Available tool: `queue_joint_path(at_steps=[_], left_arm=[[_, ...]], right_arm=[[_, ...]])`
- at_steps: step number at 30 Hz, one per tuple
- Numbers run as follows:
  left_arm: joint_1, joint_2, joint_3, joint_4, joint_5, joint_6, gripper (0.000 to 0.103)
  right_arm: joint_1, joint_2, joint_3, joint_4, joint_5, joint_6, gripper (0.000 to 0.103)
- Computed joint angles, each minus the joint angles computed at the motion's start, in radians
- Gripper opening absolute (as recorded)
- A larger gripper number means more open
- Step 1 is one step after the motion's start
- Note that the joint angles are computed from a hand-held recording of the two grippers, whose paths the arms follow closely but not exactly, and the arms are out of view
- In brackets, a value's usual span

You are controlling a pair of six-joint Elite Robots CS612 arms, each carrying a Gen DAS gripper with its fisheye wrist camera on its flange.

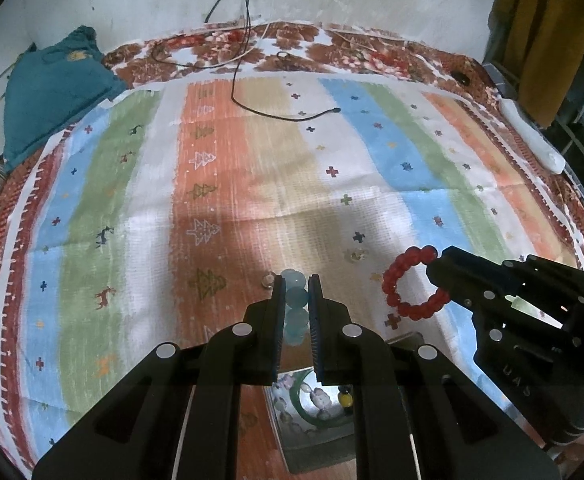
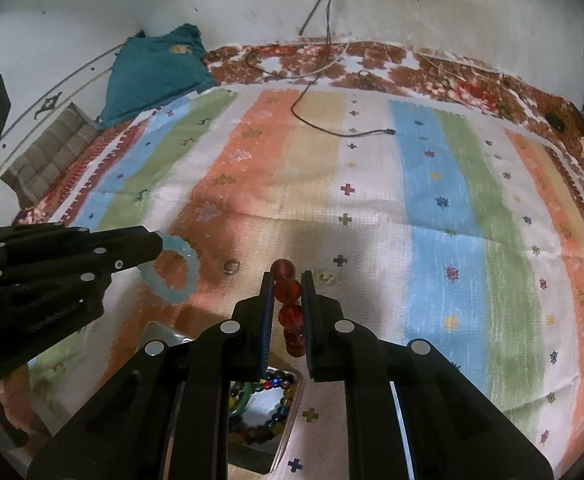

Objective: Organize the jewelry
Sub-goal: 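Carry the light-blue bracelet with the left tool while the right tool carries the red bracelet to the tin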

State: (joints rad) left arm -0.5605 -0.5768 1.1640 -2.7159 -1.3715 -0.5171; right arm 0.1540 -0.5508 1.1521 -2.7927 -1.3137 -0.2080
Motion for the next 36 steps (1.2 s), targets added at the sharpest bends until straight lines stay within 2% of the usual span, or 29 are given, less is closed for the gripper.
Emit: queue_joint_path(at_steps=[24,36], left_arm=[[-0.025,-0.057,0.098,-0.099,0.018,0.007,0.011],[-0.041,-0.090,0.167,-0.175,0.031,0.006,0.011]], right_arm=[[-0.005,-0.064,0.126,-0.130,0.050,-0.014,0.014],[-0.004,-0.085,0.174,-0.177,0.049,-0.025,0.014]])
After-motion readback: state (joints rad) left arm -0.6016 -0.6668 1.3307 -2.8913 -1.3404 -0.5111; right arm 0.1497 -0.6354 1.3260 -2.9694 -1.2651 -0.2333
